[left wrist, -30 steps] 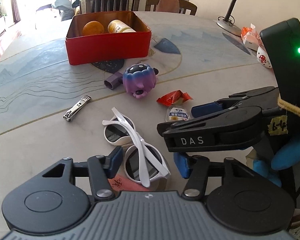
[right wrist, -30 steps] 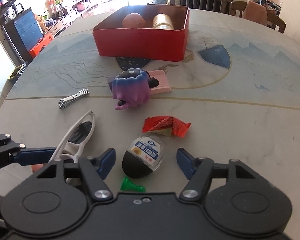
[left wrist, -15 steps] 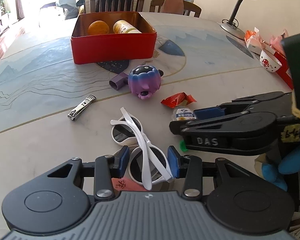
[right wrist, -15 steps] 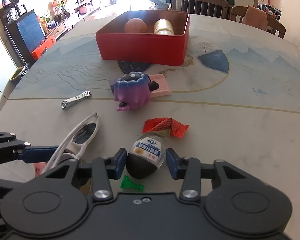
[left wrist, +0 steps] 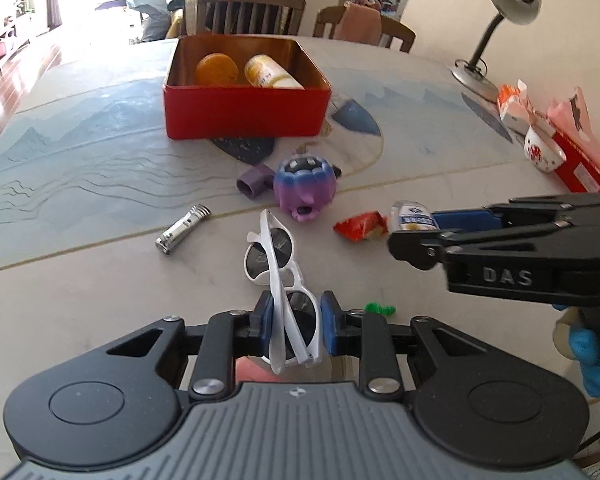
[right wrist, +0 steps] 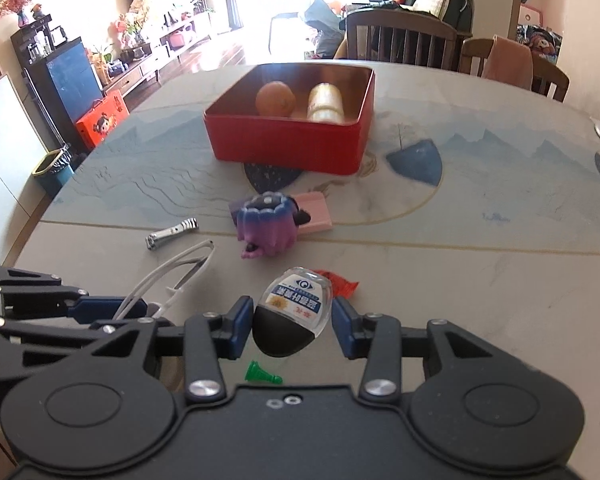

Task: Organize rigid objects
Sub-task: 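Grasp the sunglasses with the left gripper while the right gripper grasps the black bottle, then carry the sunglasses and black bottle into the red tin with both grippers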

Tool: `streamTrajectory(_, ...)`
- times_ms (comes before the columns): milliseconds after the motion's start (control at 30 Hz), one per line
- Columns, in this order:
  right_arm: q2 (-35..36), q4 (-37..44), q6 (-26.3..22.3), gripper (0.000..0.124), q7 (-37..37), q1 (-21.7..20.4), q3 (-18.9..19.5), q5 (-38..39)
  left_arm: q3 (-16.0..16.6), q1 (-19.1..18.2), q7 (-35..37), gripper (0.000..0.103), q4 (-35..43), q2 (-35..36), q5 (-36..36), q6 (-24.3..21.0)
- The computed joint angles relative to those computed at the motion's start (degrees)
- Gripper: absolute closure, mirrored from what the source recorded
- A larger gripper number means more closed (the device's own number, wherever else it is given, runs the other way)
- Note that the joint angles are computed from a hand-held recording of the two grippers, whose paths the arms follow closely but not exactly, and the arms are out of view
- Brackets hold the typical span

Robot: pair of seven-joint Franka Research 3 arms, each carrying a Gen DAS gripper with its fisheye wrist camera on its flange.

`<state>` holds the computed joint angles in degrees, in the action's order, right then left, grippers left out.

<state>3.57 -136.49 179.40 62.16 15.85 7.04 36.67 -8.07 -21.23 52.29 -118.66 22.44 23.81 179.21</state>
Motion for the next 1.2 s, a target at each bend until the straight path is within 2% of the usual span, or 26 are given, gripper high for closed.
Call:
streamTrajectory(367,-2.89,2.78,-2.31,0.081,-8.31,0.57,-1.29,3.92,6.36,-4.16,-5.89,0.079,2.01,-2.80,4.37,0.80)
streamTrajectory(733,0.77,11.40,-2.41,0.081,-14.22,-0.81,-1.71,3.19,9.27,-5.06,-10.43,0.079,11.95,0.04,10.18,-1.55)
streamTrajectory(900,3.92,16.40,-3.11,0.081,-16.66,-3.34,-0.34,4.15,8.80,-4.23,-11.04,0.079,17.78,2.81,12.30,-3.96)
streamTrajectory(1200,10.76,25.76,-6.12,0.081,-16.50,-6.43,0.32,1.31,5.59,-2.18,-7.61,0.079,32.02,11.70,9.82,-10.60)
